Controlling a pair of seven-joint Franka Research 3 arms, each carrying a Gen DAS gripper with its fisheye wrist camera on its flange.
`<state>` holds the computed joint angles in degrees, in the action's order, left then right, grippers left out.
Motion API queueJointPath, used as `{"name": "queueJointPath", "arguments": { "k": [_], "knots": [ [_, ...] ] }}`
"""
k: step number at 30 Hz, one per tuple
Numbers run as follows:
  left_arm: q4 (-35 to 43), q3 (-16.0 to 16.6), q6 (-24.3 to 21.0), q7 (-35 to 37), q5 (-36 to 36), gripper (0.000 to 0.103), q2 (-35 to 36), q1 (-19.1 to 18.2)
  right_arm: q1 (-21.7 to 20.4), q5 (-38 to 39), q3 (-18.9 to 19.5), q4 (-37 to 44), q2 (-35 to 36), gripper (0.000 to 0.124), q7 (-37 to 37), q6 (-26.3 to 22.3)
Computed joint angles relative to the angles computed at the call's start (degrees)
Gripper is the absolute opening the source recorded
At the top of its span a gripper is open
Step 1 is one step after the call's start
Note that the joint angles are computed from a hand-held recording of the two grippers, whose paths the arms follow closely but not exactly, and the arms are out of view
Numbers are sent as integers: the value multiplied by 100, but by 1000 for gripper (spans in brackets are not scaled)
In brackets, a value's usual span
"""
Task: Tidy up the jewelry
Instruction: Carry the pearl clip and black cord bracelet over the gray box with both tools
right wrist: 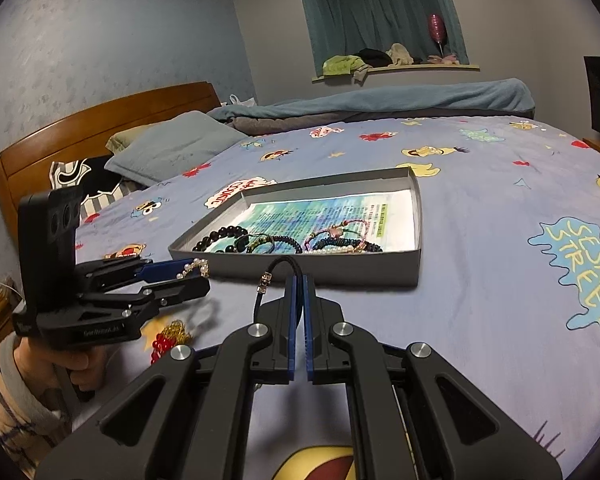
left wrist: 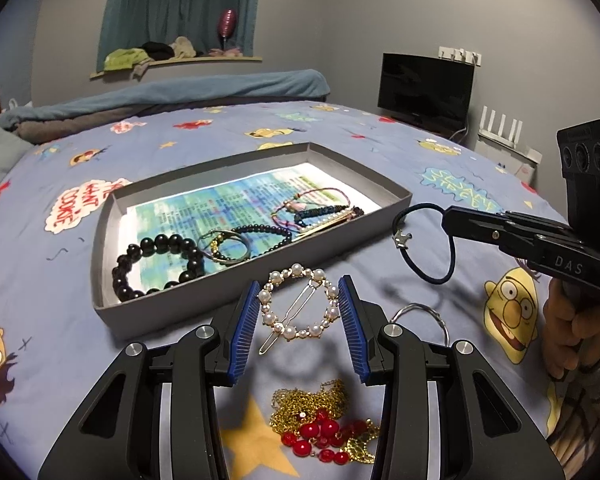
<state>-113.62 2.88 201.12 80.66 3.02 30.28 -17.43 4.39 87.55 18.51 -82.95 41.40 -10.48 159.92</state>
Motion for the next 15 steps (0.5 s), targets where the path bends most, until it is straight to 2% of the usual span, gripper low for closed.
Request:
{"name": "queueJointPath", "arguments": {
  "k": [5, 12, 15],
  "knots": [
    [0, 180, 102, 8, -312, 42, 19, -182, 55, -222, -25, 250, 178, 3, 344, 45],
    [305, 72, 36, -168, -417, 42, 199, -21, -83, -536, 122, 721, 583, 3, 1091, 172],
    [436, 154, 23, -235, -457, 42, 264, -79, -104, -671, 180, 859, 691, 3, 1277, 271]
  ]
}}
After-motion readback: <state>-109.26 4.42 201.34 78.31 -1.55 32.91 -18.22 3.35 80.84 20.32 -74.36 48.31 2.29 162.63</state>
